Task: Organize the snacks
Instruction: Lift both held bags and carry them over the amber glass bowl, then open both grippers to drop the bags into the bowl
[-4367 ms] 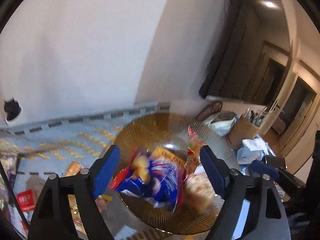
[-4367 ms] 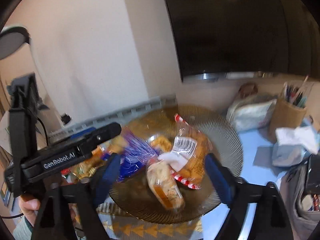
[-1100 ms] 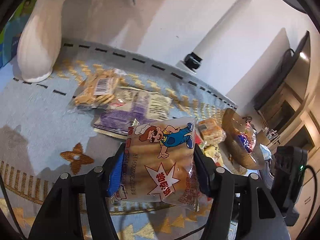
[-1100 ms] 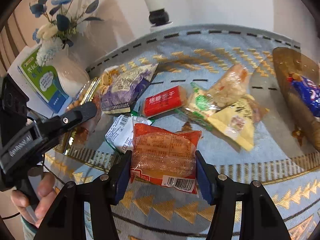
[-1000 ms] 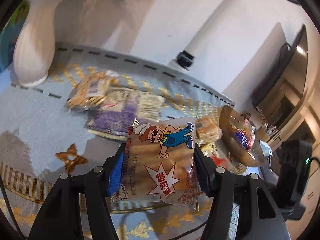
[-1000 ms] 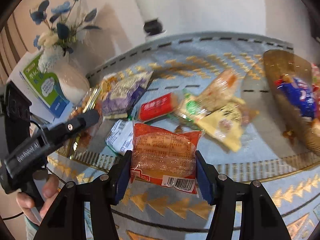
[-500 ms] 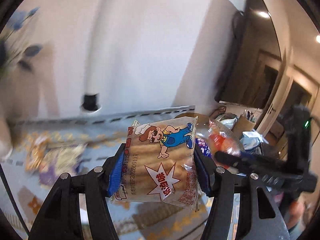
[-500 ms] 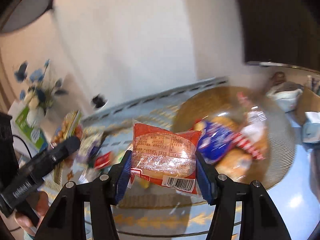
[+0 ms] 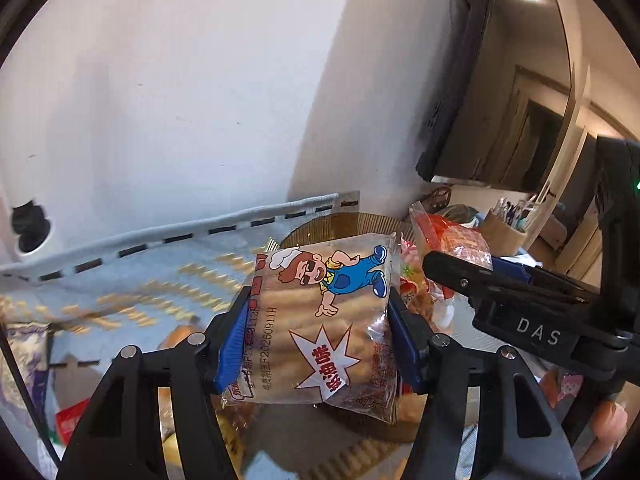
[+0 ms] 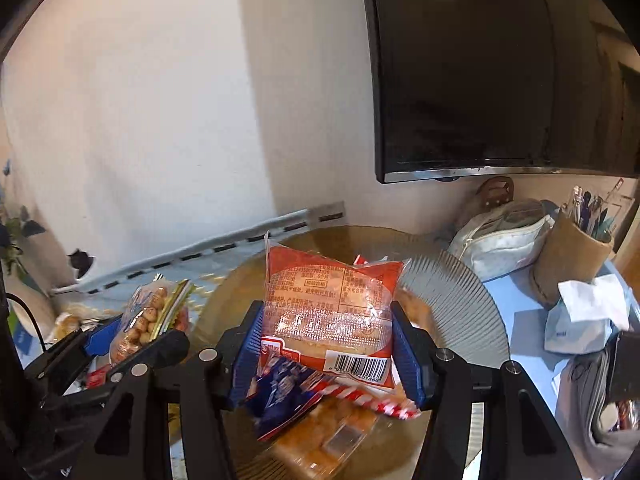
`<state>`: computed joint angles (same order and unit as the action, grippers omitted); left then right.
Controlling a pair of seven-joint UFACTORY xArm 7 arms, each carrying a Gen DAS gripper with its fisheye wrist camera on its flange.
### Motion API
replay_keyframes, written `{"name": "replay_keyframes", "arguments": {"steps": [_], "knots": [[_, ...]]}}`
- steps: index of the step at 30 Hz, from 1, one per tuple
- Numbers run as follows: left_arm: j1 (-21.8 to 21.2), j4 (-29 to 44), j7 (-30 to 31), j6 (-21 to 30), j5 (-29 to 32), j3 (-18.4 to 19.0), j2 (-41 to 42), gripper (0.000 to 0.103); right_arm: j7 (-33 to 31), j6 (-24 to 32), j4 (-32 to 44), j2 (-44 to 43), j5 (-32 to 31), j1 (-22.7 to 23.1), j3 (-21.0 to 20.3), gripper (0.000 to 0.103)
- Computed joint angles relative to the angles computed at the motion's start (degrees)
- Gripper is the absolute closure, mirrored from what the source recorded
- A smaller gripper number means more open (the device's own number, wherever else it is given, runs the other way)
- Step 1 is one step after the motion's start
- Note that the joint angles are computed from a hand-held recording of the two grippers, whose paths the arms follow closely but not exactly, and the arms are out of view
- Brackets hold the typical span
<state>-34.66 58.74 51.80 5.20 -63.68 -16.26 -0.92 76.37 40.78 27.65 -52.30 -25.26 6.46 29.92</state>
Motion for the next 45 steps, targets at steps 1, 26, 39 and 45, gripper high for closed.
{"name": "replay_keyframes", "arguments": {"steps": [1,26,39,45], "knots": [[-0.1,0.6,-1.5,-0.5,1.9,-0.2,1.1,0.043,-0.2,-0.6,-0.3,0.2,-0.4,-0.4,-0.4,0.046],[-2.4,-6.9,4.3,-6.3,-4.6,1.7,-6.7,0.014,1.9,2.2,4.8,1.5,-3.1,-0.8,7.4,0.039],[3.8,-28.5,-13.1,-3.3,10.2,8.0,-29.5,0.015,9.4,6.0,16.3,15.2,-8.9,-0.8,18.2,0.038],[6.5,-33.4,-16.8,-0.6,14.1,14.7,-34.2,0.015,14.9,7.4,22.5,25.0,-16.1,-1.8,23.4,0.038]]}}
